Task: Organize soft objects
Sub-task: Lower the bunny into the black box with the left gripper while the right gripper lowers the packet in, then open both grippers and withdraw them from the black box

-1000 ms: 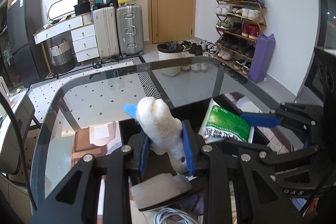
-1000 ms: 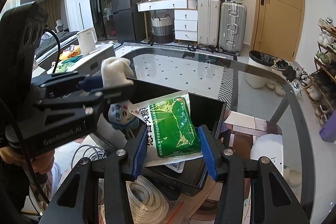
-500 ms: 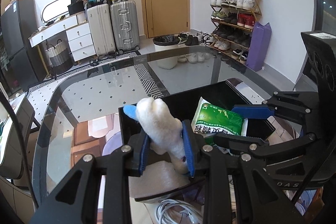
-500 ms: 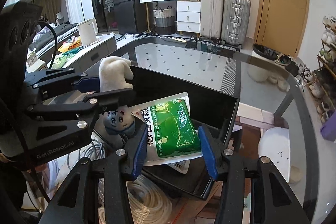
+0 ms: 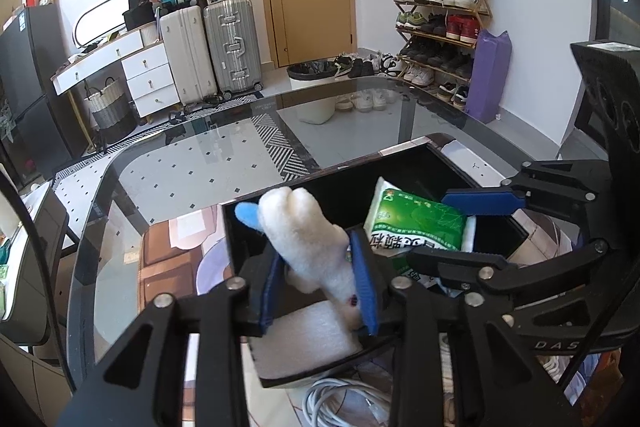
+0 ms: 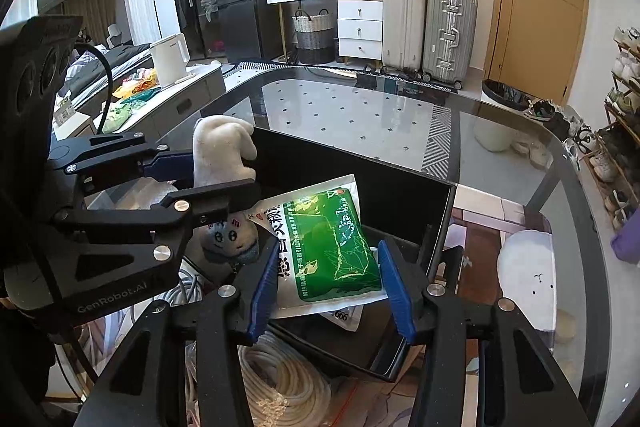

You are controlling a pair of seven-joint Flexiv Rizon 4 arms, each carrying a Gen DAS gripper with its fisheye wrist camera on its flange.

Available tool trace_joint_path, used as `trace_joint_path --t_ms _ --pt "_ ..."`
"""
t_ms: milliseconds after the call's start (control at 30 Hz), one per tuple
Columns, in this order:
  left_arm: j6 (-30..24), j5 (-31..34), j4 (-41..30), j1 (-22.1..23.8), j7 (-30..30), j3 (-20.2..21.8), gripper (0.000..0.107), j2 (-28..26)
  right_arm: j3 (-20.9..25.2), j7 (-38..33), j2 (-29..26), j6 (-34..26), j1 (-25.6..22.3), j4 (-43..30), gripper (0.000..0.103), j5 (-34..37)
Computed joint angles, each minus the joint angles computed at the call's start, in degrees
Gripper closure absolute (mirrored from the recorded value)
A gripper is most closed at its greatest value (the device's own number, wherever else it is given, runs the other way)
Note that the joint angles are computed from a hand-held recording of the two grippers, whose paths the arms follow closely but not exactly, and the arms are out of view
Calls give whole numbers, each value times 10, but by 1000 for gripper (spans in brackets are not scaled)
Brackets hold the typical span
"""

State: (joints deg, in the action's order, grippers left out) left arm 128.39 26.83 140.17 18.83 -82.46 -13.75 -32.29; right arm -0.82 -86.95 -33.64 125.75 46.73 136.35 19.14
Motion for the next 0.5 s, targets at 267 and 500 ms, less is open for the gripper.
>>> trace_joint_path --t_ms 267,500 --pt "19 35 22 35 -21 -15 18 17 13 -20 17 84 9 37 16 55" --pt "60 69 57 48 -49 6 4 41 72 -5 30 171 -30 92 1 68"
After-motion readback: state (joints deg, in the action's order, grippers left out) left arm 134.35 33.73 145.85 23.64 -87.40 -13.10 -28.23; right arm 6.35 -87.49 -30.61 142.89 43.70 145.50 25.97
